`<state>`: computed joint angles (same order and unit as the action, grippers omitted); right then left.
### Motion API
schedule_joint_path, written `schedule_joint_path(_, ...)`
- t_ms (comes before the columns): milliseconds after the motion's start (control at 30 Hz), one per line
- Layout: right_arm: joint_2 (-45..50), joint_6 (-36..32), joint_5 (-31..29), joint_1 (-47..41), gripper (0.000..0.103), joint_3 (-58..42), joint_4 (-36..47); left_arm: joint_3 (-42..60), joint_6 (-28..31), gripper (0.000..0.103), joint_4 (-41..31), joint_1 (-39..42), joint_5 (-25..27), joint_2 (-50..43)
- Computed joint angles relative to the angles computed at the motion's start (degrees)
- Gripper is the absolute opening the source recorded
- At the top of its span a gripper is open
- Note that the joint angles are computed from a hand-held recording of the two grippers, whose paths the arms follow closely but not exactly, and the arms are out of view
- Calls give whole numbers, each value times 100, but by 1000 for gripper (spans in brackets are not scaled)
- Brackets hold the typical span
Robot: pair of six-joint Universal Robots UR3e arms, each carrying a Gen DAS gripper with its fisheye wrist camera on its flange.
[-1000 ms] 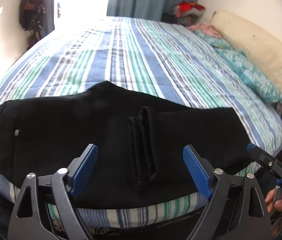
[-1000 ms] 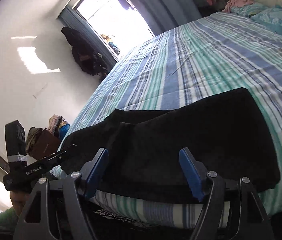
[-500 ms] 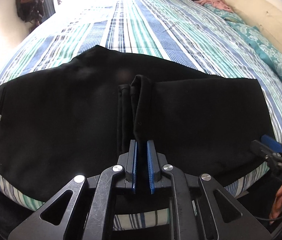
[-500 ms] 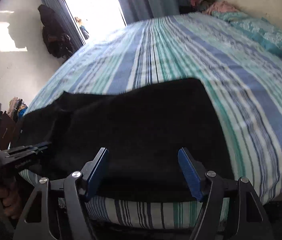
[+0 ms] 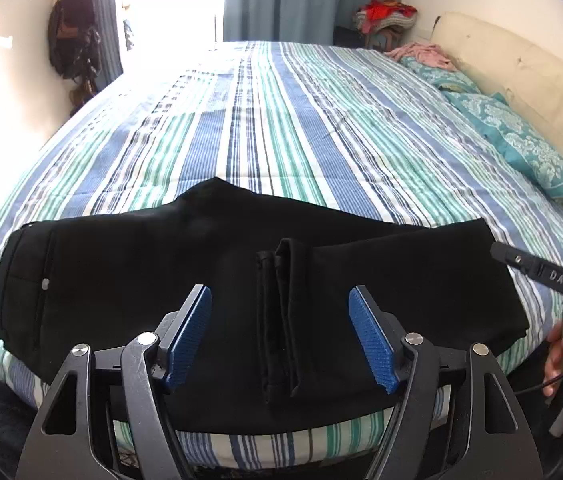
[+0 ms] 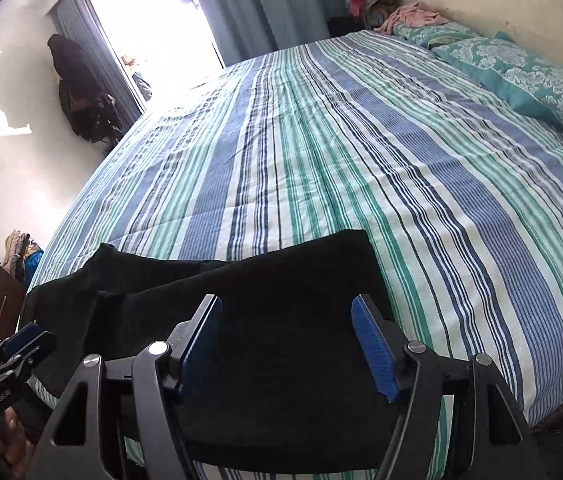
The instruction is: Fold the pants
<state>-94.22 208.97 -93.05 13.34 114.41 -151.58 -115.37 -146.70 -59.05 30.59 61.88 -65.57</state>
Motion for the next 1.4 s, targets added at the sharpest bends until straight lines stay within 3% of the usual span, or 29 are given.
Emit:
schedule_joint_path(167, -7, 278, -183, 263, 68, 771, -856, 193, -248, 75, 268, -470, 323, -485)
schedule_joint_path(233, -83, 312, -37, 252, 68, 859, -959, 288, -397, 75, 442, -752, 452, -692)
schedule_joint_path(300, -40, 214, -254, 397, 68, 768, -1064, 397, -567, 75, 733, -1099, 598, -985)
schedule_joint_path(467, -27, 21, -503, 544, 68, 736, -1110, 691, -1105, 75, 1485, -1813, 1455, -1999)
schedule_joint_path(600, -62, -52, -429, 546, 68, 798, -1140, 861, -1270, 75, 1474, -1999, 1985, -2609)
schedule_joint_path(767, 159, -148, 194, 285, 69, 785, -687, 629, -1200, 83, 1493, -1805, 1860, -2387)
schedule_joint_path(1000, -85, -214, -642, 794, 69, 767, -1247, 172, -630, 86, 902, -998, 1002, -1145)
schedule_joint_path(1100, -1, -168, -719, 926, 69, 629, -1219, -184, -330, 86, 911, -767, 943, -788)
schedule_joint_path(1233, 246, -95, -834, 1165, 69, 334, -1063, -426, -359, 86, 1214, -801, 1251, -875)
schedule_joint_path(1400, 464, -82, -1175, 1579, 69, 35, -976, -593, -190, 86, 1018, -352, 913, -572)
